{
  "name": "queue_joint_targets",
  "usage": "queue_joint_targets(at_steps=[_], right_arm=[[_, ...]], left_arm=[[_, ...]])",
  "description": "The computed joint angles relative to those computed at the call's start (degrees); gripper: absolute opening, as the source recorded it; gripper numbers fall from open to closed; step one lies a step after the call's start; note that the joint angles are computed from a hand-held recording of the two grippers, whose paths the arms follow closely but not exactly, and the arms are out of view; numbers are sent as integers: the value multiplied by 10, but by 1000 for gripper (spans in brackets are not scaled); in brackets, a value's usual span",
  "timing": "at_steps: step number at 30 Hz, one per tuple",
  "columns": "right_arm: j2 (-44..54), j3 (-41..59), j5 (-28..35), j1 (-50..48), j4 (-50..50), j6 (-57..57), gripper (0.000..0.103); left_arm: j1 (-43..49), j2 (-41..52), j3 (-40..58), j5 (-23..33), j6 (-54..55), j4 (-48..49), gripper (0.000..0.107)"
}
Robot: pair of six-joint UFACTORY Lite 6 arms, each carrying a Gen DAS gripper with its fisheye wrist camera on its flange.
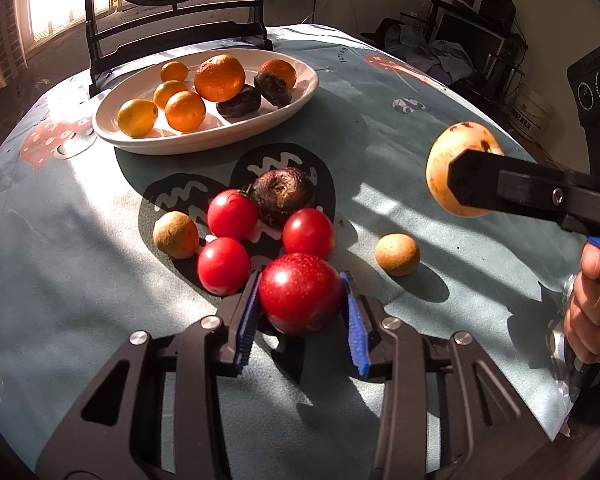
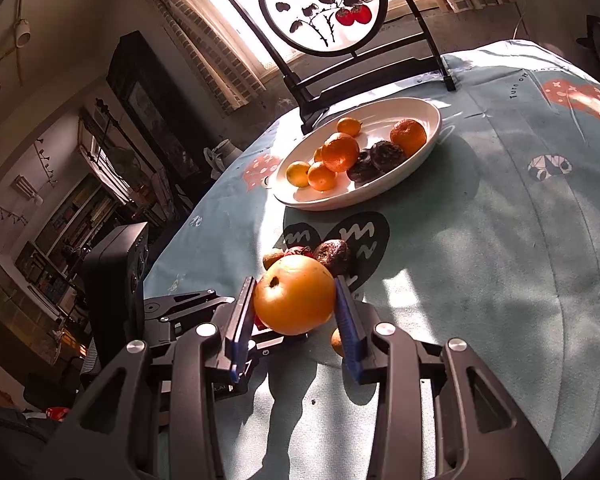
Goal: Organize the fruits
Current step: 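Grasp the yellow pear with the right tool while the left tool grasps a large red fruit, then carry both fruits onto the white plate and open both tools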
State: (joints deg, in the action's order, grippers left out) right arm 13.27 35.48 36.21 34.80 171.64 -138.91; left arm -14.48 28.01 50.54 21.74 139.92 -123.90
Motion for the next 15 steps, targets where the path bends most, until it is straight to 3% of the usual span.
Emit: queue_joint_targets(at_steps=[3, 8, 15], right_arm=[[10, 9, -10, 2, 7, -5, 39], [30, 22, 15, -19, -82, 66, 39], [50, 105, -19, -47, -133, 91, 39]], left_arm=[[4, -11, -12, 6, 8, -9, 39], [15, -34, -25, 22, -8, 18, 39], [62, -41, 54, 39, -173, 169, 39]])
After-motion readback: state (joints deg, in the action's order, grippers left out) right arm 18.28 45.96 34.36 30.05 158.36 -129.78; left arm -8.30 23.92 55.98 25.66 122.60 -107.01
